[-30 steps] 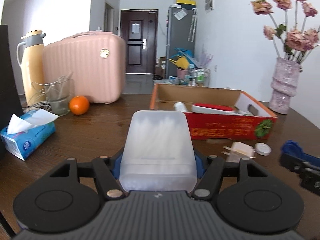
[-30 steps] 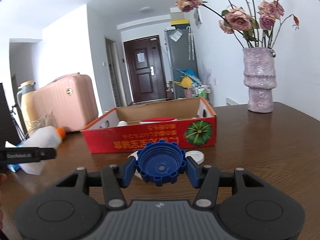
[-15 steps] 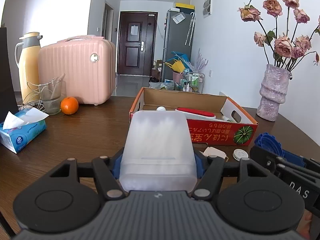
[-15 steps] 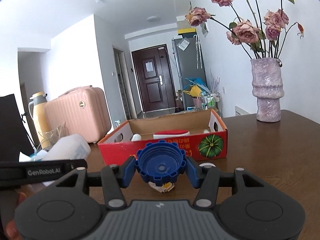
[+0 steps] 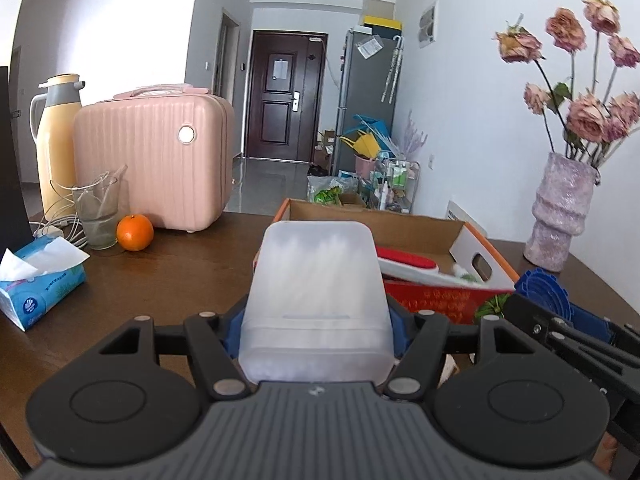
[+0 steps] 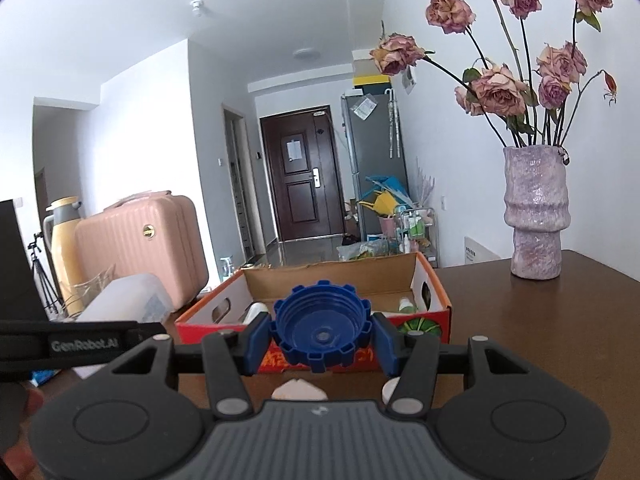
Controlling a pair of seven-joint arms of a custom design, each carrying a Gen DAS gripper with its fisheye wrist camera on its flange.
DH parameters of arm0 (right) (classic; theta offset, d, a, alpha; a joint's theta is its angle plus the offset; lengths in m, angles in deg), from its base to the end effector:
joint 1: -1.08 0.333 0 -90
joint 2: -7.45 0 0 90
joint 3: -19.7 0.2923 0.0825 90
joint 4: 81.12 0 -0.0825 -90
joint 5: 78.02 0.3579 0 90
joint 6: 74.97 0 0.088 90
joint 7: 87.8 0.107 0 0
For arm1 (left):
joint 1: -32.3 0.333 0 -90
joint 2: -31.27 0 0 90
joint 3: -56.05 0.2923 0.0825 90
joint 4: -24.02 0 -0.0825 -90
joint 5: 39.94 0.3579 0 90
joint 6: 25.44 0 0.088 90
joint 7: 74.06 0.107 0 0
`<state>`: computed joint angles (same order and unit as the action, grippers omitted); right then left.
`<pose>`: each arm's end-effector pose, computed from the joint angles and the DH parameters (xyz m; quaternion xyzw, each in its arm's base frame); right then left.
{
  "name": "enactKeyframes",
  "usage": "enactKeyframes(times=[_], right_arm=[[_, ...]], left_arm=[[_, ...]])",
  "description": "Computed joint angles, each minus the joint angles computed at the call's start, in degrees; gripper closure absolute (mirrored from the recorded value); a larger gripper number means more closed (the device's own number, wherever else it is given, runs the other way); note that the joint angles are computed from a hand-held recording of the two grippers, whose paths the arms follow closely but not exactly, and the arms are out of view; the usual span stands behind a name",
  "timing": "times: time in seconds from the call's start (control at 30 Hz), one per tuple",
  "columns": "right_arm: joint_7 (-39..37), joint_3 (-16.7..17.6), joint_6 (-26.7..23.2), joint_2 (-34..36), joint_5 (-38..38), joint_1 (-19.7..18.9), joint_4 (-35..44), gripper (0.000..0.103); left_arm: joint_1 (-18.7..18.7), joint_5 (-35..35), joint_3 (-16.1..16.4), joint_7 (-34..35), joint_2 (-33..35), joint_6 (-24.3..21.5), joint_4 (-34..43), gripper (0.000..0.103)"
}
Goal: Organize rigid objects
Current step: 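Carry the swab box and blue cap into the red box and release both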
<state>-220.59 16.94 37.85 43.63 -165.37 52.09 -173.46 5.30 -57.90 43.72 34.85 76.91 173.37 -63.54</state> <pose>0.4875 0.4566 0.2854 -0.3603 0.7031 -0.4813 0.3797 0.6009 -0.3873 0.3281 -0.4329 0.7244 -0.4836 0.2324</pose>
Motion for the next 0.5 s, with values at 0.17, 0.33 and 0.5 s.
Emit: enactKeyframes(times=[0.17,0.33,0.5], right_arm=[[0.5,-0.9,1.0,1.9,0.4,-1.3,2.0,0.050],[0.1,-2.2,2.8,3.0,0.4,-2.0,3.5,0.050],[0.0,-3.3,4.2,3.6,0.1,-3.1,4.4,0.050]], left_arm=[[-3.6,-2.2,4.2,-0.9,3.6,-3.3,7.5,0.036],[-6.5,-2.3,8.5,-3.5,8.6,-8.1,16.8,0.036],[-8.5,0.1,12.7,-8.8,15.2,-13.1,28.4,0.036]])
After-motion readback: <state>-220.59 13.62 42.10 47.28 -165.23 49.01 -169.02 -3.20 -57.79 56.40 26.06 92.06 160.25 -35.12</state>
